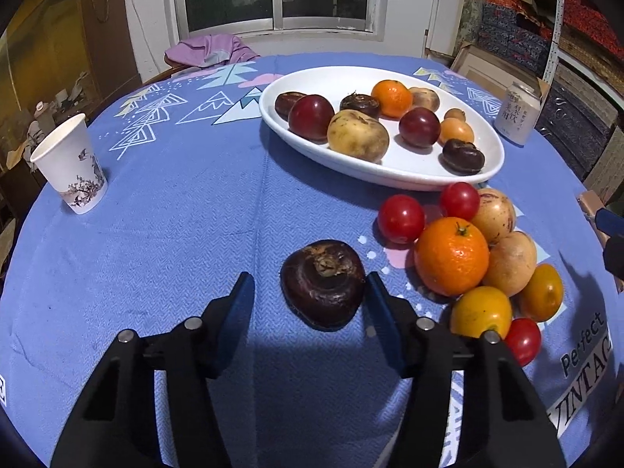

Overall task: Organize fruits
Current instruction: 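Move the left tool to another dark brown fruit and grasp it, then grasp an orange-yellow fruit with the right tool while the left tool holds the dark brown fruit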

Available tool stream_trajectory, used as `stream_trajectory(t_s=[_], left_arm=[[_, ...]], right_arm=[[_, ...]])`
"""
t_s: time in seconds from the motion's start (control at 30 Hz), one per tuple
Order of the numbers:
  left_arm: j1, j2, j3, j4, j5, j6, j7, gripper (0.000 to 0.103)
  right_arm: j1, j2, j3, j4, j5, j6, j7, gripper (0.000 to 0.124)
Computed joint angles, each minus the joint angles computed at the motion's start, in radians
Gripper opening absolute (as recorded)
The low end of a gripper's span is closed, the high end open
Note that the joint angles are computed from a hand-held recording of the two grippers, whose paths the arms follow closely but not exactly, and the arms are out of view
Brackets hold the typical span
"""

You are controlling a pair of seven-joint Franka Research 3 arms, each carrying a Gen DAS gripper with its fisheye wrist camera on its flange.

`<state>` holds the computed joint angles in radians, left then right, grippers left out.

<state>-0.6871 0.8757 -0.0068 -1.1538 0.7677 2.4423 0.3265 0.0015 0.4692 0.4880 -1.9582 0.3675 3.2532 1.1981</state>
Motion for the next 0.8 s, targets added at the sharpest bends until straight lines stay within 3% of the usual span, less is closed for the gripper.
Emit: stream_trajectory(t_s=[0.07,0.17,0.37,0.57,0.8], left_arm=[[0.015,-0.009,-0.009,-0.024,-0.004,0.052,0.001,0.045],[0.014,-0.016,-0.003,-0.037,-0.006,0.067,-0.011,0.043],[-0.018,-0.070,0.024,-0.096,0.041,-0.043,-0.088,0.043],[0.000,-0.099,-0.001,-0.136,0.092,-0.031,-0.137,0.043],[0.005,-0.083,-0.017,-0.117,0.085,-0.032,-0.109,0.043]], right_arm=[[0.022,0.000,-0.025,0.007,0.000,-0.017,0.006,0.095],[0.053,0.000,-0.060,0.014,0.007,-0.040,0.003,0.095],[0.137,-0.010,-0.145,0.003,0.010,-0.064,-0.021,0.080],[0.325,-0.004,-0.339,0.010,-0.037,-0.083,0.020,0.074],[0.285,0.007,-0.293,0.019,-0.035,-0.105,-0.002,0.065]])
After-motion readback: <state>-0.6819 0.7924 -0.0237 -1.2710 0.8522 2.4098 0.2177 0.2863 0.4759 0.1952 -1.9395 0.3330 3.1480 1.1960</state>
